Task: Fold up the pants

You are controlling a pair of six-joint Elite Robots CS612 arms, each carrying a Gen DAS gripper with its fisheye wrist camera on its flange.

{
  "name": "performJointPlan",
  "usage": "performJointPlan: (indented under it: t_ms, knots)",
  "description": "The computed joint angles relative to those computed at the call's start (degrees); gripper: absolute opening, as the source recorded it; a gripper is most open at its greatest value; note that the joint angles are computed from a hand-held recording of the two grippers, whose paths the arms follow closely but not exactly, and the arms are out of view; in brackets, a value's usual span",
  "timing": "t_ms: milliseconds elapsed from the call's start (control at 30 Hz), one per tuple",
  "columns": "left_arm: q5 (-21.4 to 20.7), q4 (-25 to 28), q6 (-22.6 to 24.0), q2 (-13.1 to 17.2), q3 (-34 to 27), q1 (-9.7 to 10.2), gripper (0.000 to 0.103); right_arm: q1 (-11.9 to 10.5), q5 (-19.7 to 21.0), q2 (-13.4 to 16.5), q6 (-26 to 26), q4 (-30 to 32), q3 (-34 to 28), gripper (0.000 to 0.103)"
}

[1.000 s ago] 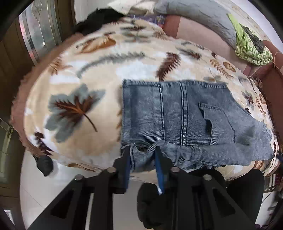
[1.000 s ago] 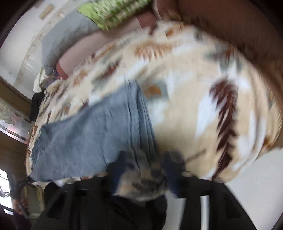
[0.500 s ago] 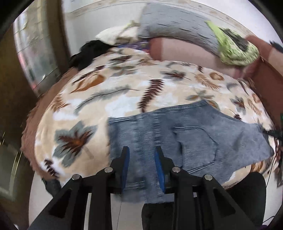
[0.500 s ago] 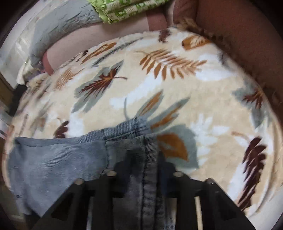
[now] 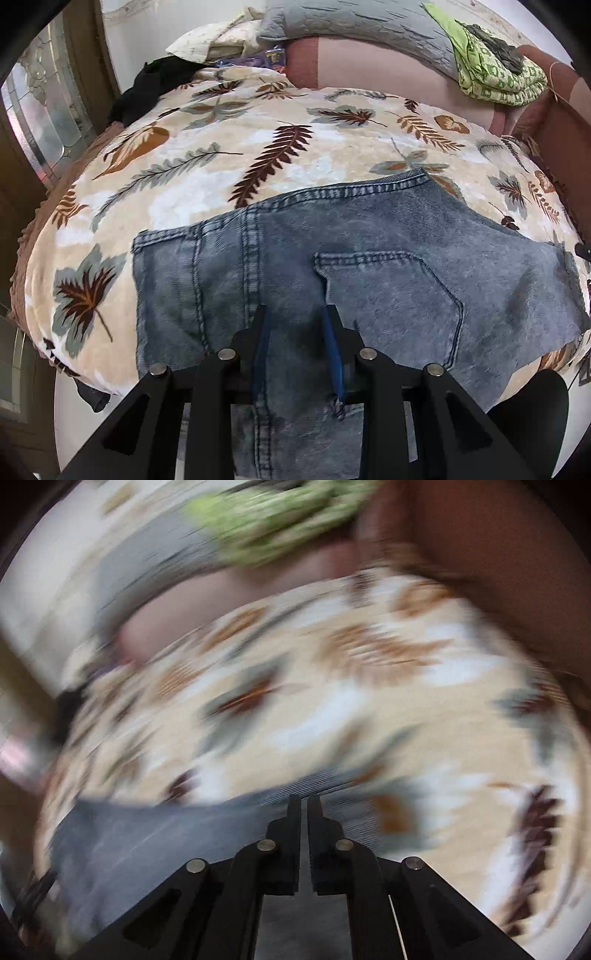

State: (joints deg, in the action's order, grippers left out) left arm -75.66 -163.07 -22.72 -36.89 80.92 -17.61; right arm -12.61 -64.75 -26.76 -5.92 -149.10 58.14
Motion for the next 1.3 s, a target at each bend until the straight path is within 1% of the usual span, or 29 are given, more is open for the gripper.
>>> performJointPlan:
  t_ms: [33,67,100,133,167,200,267,300,367,433,467,500,533,600,667,800,867,933,967,1000,1033,1067,1167,1200,1300]
  knots:
    - [0.8,-0.1,-0.1,-0.1,0.4,-0.10,0.030,0.8,1.9,-0.3,-3.6,1.3,0.0,0.009]
    - [1.5,-0.4,-0.3,-0.3,1.0,-0.13,0.030,1.4,3.3,-0.4,-6.2,2.8,-0.1,0.015]
    - [2.5,-0.6,-0.9,-0.6,1.8,-0.13,0.030,2.4,5.6,-0.2,-10.2,6.8,-1.3,0.032]
    - [3.2,-0.6,-1.3,-0.8,2.2,-0.09,0.030,3.2,7.2,0.0,-12.2,9.1,-2.1,0.045]
    - [3.9,-0.6,-1.8,-1.0,2.7,-0.01,0.030,4.0,8.9,0.2,-13.7,9.6,-2.4,0.065]
    - [4.5,-0.5,-2.1,-1.1,3.1,0.06,0.030,4.6,10.1,0.3,-15.1,9.4,-2.5,0.068]
    - [5.5,-0.4,-2.2,-1.1,3.6,0.28,0.030,6.2,11.1,0.9,-19.9,12.4,-4.1,0.068]
    - [6.3,0.0,-2.3,-1.0,3.6,0.41,0.030,7.4,10.5,1.4,-22.7,14.1,-5.1,0.068]
    - [6.9,0.8,-3.0,-0.7,3.5,0.79,0.030,8.7,9.5,2.3,-25.4,15.7,-6.9,0.068]
    - [5.9,-0.6,-3.6,-0.5,3.8,1.40,0.030,10.2,7.8,3.7,-27.9,17.0,-9.6,0.068]
    - [5.8,-1.0,-3.4,-0.4,3.7,1.53,0.034,10.9,6.8,4.6,-28.9,17.8,-11.3,0.068]
    - [6.2,-1.5,-3.0,-0.2,3.7,1.59,0.035,11.4,6.0,5.5,-29.4,18.5,-13.0,0.068]
    - [6.6,-1.9,-2.8,0.1,3.5,1.59,0.038,11.8,5.5,6.4,-30.0,19.6,-14.5,0.068]
    - [7.5,-3.3,-2.1,0.7,3.3,1.56,0.039,12.3,5.4,8.3,-31.3,22.7,-18.3,0.067]
    - [8.6,-4.2,-1.6,1.3,2.8,1.53,0.042,12.6,5.8,9.5,-32.8,25.6,-21.0,0.064]
    - [9.7,-5.2,-1.4,2.5,1.3,1.80,0.046,13.6,6.4,11.8,-35.1,29.0,-25.6,0.064]
    - [10.4,-5.4,-1.1,3.2,0.2,1.91,0.047,14.0,6.1,12.8,-35.6,30.2,-27.6,0.064]
    - [11.1,-5.9,0.1,4.0,-0.9,1.97,0.048,14.6,5.0,15.0,-35.5,33.4,-31.9,0.047]
    - [11.5,-6.2,1.0,4.5,-1.6,2.02,0.048,14.9,4.2,16.4,-35.1,35.4,-34.7,0.034]
    - [11.7,-6.4,1.6,5.0,-2.2,2.07,0.049,14.9,4.1,17.0,-35.1,36.3,-35.9,0.026]
    - [11.9,-6.5,1.8,5.2,-2.5,2.11,0.050,15.1,3.9,17.6,-35.2,36.4,-36.8,0.023]
    - [12.2,-6.5,2.1,5.5,-3.1,2.16,0.050,15.4,2.9,17.6,-34.7,34.7,-36.5,0.020]
    - [13.1,-5.5,3.3,6.7,-5.3,2.31,0.054,15.9,0.8,17.6,-32.7,31.0,-35.7,0.018]
    - [13.5,-4.8,3.8,7.3,-6.6,2.40,0.054,16.0,0.4,18.0,-32.2,30.9,-36.4,0.018]
    - [16.0,-3.8,5.7,9.2,-10.0,2.32,0.059,16.0,0.2,22.8,-27.3,35.0,-45.8,0.018]
